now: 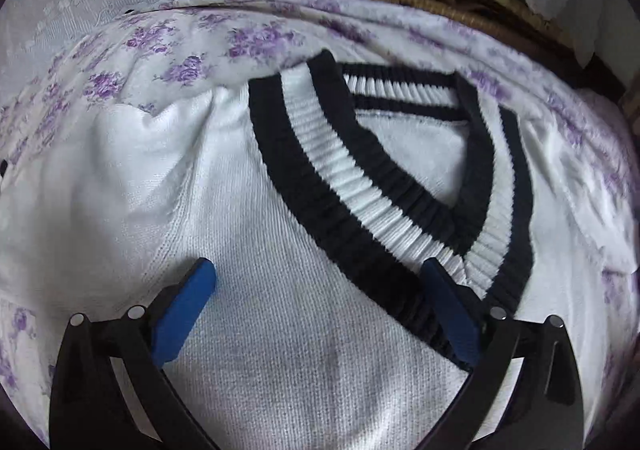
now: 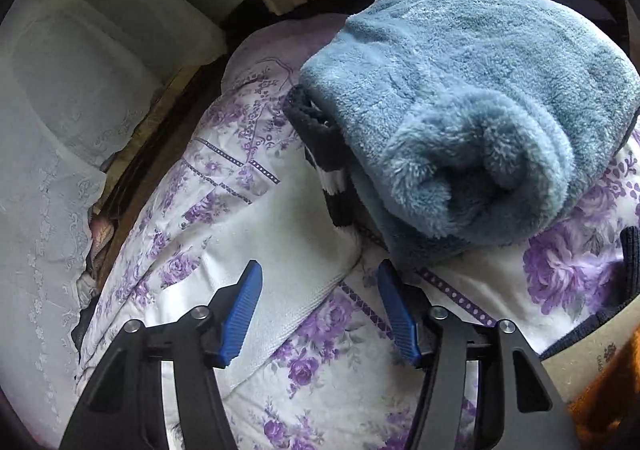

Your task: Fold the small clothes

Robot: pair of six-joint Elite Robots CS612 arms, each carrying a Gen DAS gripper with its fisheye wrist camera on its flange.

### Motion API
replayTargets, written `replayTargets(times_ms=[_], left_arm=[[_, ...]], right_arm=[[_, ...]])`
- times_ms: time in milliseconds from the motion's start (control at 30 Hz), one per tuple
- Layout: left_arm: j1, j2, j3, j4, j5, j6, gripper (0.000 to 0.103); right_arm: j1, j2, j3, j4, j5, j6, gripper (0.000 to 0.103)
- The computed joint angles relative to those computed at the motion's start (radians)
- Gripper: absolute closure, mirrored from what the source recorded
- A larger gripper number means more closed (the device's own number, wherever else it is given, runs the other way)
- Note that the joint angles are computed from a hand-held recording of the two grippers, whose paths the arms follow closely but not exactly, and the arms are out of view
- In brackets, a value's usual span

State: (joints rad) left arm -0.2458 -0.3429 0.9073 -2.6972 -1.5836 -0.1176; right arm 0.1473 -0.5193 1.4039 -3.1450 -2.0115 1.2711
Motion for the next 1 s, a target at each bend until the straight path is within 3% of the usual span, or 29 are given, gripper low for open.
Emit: replayTargets(times_ms=[67, 233, 267, 300, 333, 400, 467, 667, 933, 1000], left_arm=[[0.004, 0.0, 0.003, -0.014, -0.019, -0.013, 0.004], [-0.009, -0.01, 0.03, -0.038, 0.036, 0.009, 0.004], [-0.01, -0.011, 0.033, -0.042, 0.04, 0.01, 0.004], [-0.009, -0.009, 0.03, -0.041, 0.039, 0.01, 0.004], [-0.008, -0.008, 0.028, -0.039, 0.036, 0.009, 0.004], [-0.007, -0.01, 0.03, -0.037, 0.031, 0.007, 0.004], [-0.008, -0.011, 0.031, -0.038, 0.032, 0.007, 0.004], [-0.005, -0.011, 0.028, -0.033, 0.022, 0.006, 0.004], [0.014, -0.027, 0.024, -0.023, 0.012, -0.024, 0.004], [0.023, -0.027, 0.019, -0.022, 0.046, 0.0, 0.004]], right_arm=[[-0.003, 0.019, -0.024, 0.019, -0.009, 0.004, 0.043], [-0.003, 0.058, -0.106, 0.143, -0.113, 0.016, 0.048], [-0.002, 0.06, -0.113, 0.158, -0.125, 0.017, 0.057], [-0.002, 0.062, -0.116, 0.159, -0.136, 0.018, 0.078], [-0.005, 0.066, -0.112, 0.127, -0.13, 0.012, 0.088], [-0.011, 0.067, -0.098, 0.075, -0.115, 0.023, 0.095], [-0.011, 0.072, -0.098, 0.033, -0.122, -0.001, 0.096], [0.009, 0.094, -0.149, -0.1, -0.16, -0.238, 0.097], [0.014, 0.099, -0.176, -0.17, -0.043, -0.343, 0.097], [0.023, 0.097, -0.182, -0.185, -0.024, -0.37, 0.097]])
